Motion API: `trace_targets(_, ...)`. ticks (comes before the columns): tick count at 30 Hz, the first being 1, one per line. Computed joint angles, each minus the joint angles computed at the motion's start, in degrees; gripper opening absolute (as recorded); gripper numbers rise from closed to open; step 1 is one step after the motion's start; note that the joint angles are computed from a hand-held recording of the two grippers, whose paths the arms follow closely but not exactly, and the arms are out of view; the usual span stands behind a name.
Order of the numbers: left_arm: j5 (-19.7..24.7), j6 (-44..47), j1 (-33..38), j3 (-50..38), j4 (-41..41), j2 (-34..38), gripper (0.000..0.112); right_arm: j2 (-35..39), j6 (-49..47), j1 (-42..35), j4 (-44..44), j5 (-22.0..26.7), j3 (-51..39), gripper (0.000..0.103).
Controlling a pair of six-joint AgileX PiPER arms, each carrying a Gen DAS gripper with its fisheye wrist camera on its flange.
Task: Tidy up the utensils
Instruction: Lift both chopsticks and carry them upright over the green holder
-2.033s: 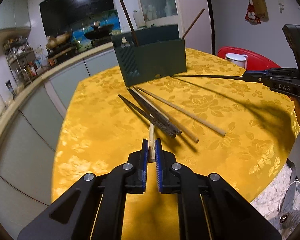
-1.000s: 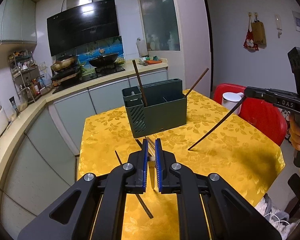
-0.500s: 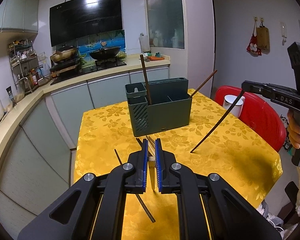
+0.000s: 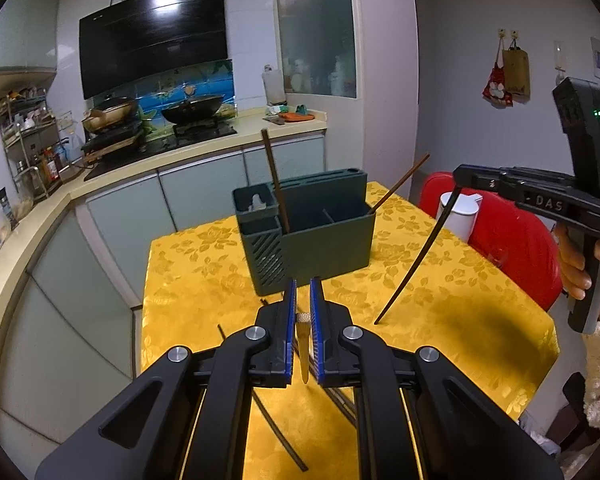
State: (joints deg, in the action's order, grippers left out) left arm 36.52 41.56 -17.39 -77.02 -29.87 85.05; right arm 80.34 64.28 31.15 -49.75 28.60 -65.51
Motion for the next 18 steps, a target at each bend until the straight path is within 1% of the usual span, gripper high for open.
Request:
trace_targets(6, 2.5, -1.5, -1.8, -7.1, 1.8, 2.8, 0.007, 0.7, -8.8, -2.7, 7.3, 0.2, -4.4, 0.008)
trace_targets(11, 5.7, -4.3, -3.6, -16.7, 3.8, 6.3, 0.007, 2.3, -13.1, -2.9, 8.5, 3.5, -10.7, 0.008)
trace_targets(16, 9.5, -8.4, -5.6, -29.3, 6.9, 12.0, 0.007, 5.0, -19.3, -3.9, 11.1, 6.5, -19.1, 0.008)
trace_targets(18, 12.1, -11.0, -6.4, -37.1, 8.5, 15.9, 0.007, 6.3, -21.8, -4.7, 12.4, 7.3, -22.8, 0.008)
